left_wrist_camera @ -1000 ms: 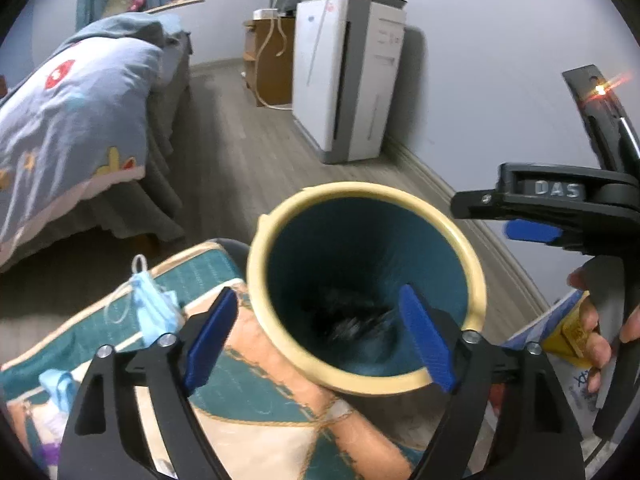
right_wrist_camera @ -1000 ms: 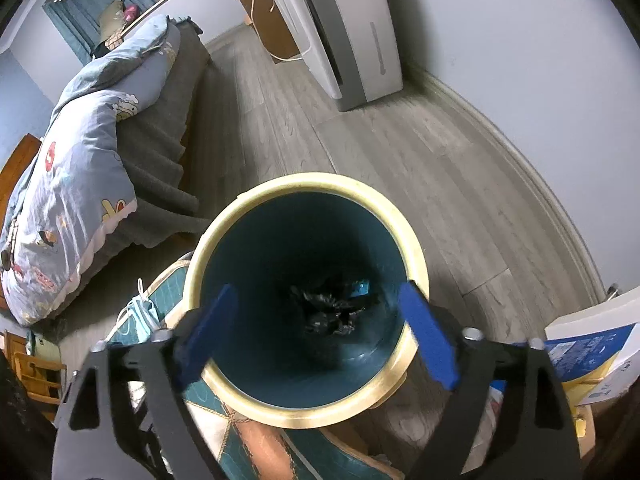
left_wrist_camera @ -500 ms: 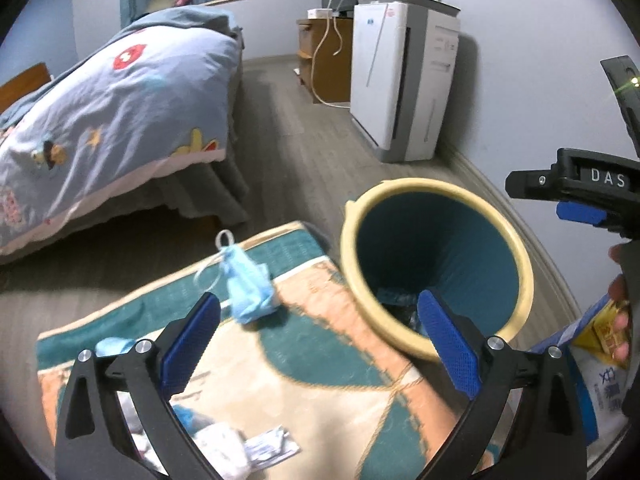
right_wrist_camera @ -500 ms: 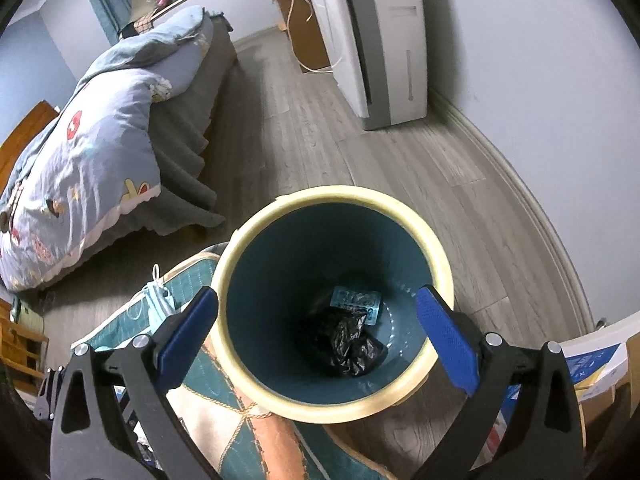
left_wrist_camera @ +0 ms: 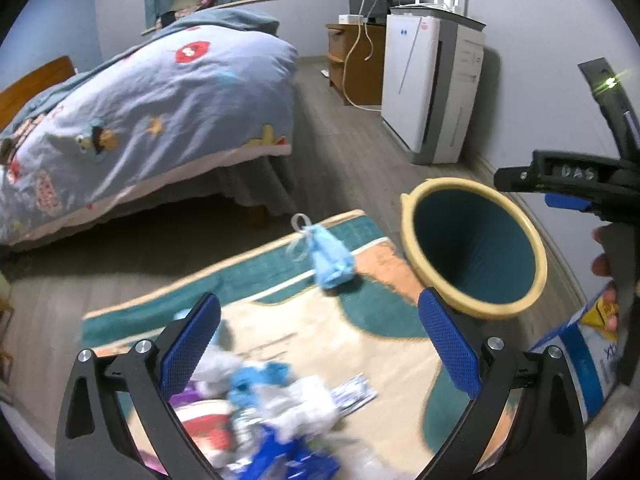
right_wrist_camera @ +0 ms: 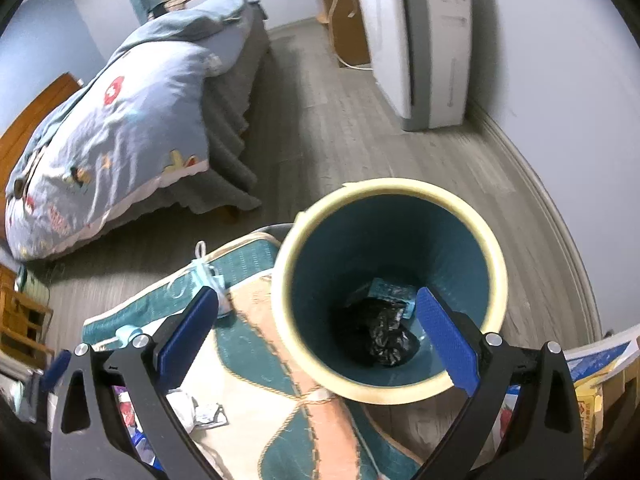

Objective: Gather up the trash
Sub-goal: 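Open the right tool to drop the black bag into the bin, then move the right tool to the blue face mask and grasp it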

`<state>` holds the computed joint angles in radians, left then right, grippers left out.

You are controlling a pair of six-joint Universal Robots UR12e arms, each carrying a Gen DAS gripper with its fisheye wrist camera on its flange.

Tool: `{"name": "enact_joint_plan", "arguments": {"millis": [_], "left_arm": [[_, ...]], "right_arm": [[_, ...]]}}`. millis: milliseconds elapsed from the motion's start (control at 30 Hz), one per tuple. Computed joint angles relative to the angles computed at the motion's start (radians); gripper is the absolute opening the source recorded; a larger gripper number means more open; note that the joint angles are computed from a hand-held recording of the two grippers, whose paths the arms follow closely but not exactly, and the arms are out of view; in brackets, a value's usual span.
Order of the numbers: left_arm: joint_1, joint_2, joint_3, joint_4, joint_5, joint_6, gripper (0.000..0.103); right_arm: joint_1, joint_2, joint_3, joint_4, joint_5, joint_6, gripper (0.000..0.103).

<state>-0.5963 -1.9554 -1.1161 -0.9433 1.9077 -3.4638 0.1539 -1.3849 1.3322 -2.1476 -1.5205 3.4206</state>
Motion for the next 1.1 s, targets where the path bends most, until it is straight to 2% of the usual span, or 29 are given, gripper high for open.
{"name": "enact_joint_plan", "arguments": {"millis": [167,400,600,700,933,1100], "left_arm": [[0.037,0.060,-0.027,-0.019,0.001,-0.022,0.098],[0.072,0.145,-0.141,0.015,0.019,-0.077,0.098],[0.086,0.164,-0.171,-0.002,0.037,-0.043,0.098],[0.105,0.173,-0.183,-0.003,0.021,-0.076,0.098],[0.138,0.175,-0.202,-0.032,0.028,-0.118,0.098],[0.173,0.167,-0.207,-0.098,-0.008,-0.220,0.098]], "right_arm": [[0.031,0.015,-0.019,-0.011,-0.010,-0.032,0.097],[0.058,0.036,-0.038,0.003,-0.018,-0.092,0.097],[0.060,0.058,-0.054,0.036,0.000,-0.089,0.097],[0.062,0.080,-0.072,0.043,0.002,-0.094,0.097],[0.097,0.158,-0.134,0.069,0.011,-0.213,0.097],[0.122,0.201,-0.176,0.127,0.027,-0.269,0.097]]}}
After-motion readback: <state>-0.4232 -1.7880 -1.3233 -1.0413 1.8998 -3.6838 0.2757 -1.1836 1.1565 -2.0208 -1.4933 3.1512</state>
